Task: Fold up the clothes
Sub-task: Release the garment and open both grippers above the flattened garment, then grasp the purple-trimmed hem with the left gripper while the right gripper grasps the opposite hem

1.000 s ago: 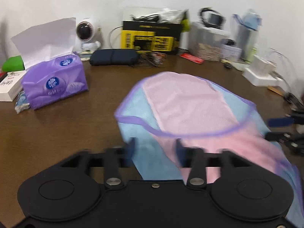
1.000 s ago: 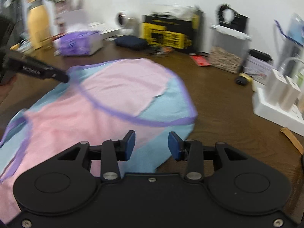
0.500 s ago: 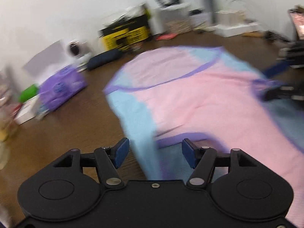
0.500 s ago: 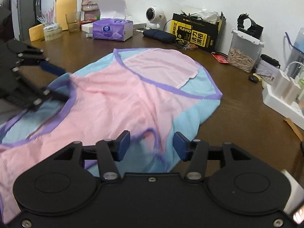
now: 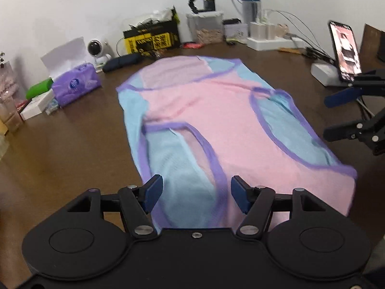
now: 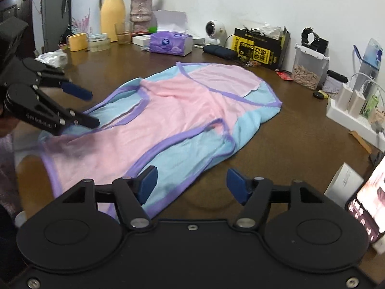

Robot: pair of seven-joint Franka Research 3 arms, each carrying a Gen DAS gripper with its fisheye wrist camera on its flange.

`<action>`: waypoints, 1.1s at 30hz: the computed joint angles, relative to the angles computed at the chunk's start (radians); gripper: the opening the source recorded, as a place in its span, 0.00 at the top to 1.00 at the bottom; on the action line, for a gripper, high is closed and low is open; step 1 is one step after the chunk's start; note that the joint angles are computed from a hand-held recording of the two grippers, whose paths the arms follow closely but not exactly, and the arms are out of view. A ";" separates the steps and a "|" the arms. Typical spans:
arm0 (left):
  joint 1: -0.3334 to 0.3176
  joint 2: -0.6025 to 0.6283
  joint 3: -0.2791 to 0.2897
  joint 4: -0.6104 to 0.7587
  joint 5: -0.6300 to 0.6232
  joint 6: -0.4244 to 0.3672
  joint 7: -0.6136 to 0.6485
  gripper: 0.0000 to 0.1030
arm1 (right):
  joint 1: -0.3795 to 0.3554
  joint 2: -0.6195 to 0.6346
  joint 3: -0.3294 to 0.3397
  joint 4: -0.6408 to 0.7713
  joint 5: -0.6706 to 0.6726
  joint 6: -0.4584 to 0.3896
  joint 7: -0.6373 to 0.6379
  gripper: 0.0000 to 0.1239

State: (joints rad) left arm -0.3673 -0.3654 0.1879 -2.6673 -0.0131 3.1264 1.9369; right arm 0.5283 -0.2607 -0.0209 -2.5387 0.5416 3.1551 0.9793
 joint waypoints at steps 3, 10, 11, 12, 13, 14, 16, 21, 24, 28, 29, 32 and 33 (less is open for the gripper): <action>0.208 -0.002 -0.177 -0.028 0.155 0.049 -0.131 0.40 | -0.019 -0.014 0.029 -0.018 -0.022 0.009 0.024 0.43; 0.253 -0.013 -0.164 -0.045 0.192 0.075 -0.180 0.39 | 0.004 -0.014 0.020 -0.019 -0.047 0.024 0.048 0.42; 0.234 -0.013 -0.130 -0.044 0.192 0.070 -0.185 0.39 | -0.015 -0.009 0.038 -0.008 -0.066 0.014 0.056 0.42; 0.214 -0.016 -0.100 -0.043 0.190 0.063 -0.186 0.40 | -0.028 -0.007 0.050 0.001 -0.082 0.008 0.061 0.42; 0.167 -0.029 -0.035 -0.039 0.171 0.031 -0.179 0.40 | -0.042 -0.006 0.061 0.013 -0.099 0.001 0.065 0.42; 0.124 -0.043 0.021 -0.036 0.146 0.004 -0.161 0.40 | -0.055 -0.007 0.069 0.024 -0.116 -0.005 0.066 0.42; 0.019 -0.082 0.139 -0.042 0.077 -0.028 -0.090 0.40 | -0.075 -0.004 0.085 0.054 -0.147 -0.005 0.067 0.42; -0.116 -0.148 0.303 -0.049 -0.063 -0.088 0.036 0.40 | -0.053 0.102 0.057 0.229 -0.176 0.010 0.006 0.39; -0.221 -0.175 0.429 -0.056 -0.134 -0.083 0.117 0.43 | 0.016 0.244 0.027 0.417 0.120 0.024 -0.271 0.39; -0.357 -0.227 0.561 -0.060 -0.255 -0.051 0.240 0.75 | -0.046 0.443 0.131 0.687 0.531 0.009 -0.602 0.38; -0.367 -0.228 0.571 -0.057 -0.270 -0.052 0.255 0.79 | -0.038 0.499 0.120 0.748 0.509 0.002 -0.560 0.38; -0.407 -0.240 0.606 -0.053 -0.307 -0.050 0.308 0.83 | 0.028 0.722 0.015 0.991 0.285 -0.070 -0.250 0.38; -0.421 -0.246 0.618 -0.052 -0.319 -0.054 0.321 0.84 | 0.034 0.787 -0.003 1.071 0.232 -0.103 -0.169 0.38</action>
